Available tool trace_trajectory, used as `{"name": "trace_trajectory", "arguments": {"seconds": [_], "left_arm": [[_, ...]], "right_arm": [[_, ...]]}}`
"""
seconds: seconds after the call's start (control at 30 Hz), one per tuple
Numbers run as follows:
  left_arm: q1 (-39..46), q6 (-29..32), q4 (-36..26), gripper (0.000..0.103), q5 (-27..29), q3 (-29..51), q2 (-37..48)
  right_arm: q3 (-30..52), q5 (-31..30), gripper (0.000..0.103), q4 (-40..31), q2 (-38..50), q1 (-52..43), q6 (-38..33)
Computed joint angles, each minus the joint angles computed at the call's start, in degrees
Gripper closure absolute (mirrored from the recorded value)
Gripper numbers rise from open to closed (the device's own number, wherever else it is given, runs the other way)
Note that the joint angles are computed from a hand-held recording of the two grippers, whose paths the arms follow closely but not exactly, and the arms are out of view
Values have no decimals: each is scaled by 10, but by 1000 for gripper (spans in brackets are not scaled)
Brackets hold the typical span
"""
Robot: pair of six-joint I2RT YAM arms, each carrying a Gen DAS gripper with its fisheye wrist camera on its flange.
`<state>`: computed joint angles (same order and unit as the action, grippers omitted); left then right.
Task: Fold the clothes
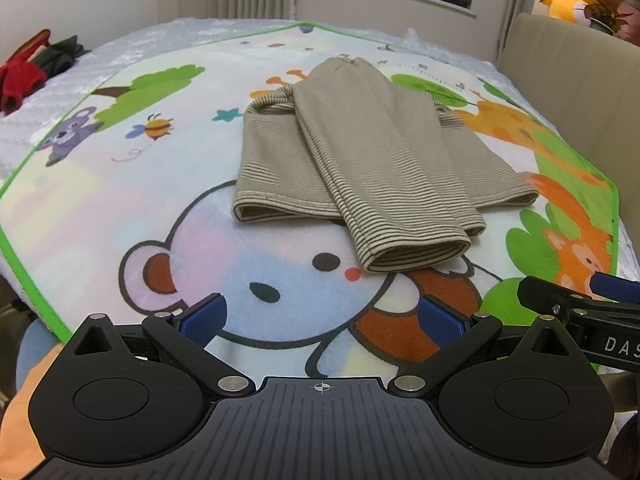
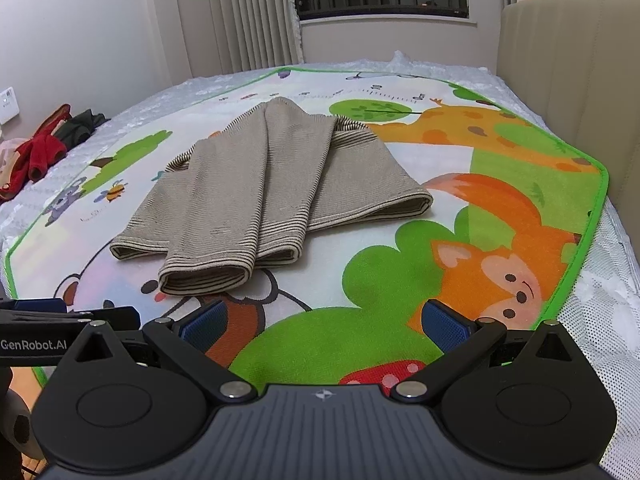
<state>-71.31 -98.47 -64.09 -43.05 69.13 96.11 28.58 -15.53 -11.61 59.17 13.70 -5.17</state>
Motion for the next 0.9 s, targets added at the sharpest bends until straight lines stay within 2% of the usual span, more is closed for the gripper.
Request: {"name": "trace_trajectory", "arguments": {"seconds": [0.17, 0.3, 0.43, 0.57, 0.67, 0.8, 0.9], "left_arm": [[18, 27, 33, 0, 5, -19, -11], [45, 80, 98, 0, 21, -56, -40], [97, 172, 192, 0, 28, -107, -88], [172, 293, 269, 0, 41, -128, -115], [229, 358, 312, 0, 68, -129, -116], [291, 407, 379, 0, 112, -143, -115], [327, 439, 417, 0, 129, -147, -105]], "right_arm": [[10, 4, 0, 11, 23, 0, 4], [27, -1, 0, 21, 57, -5, 3], [50, -20, 0, 40, 98, -20, 2], [92, -61, 0, 56, 164, -51, 23], [129, -106, 0, 62, 217, -79, 52], [192, -173, 0, 71, 302, -104, 102], [253, -189, 0, 80, 368, -94, 131]]}}
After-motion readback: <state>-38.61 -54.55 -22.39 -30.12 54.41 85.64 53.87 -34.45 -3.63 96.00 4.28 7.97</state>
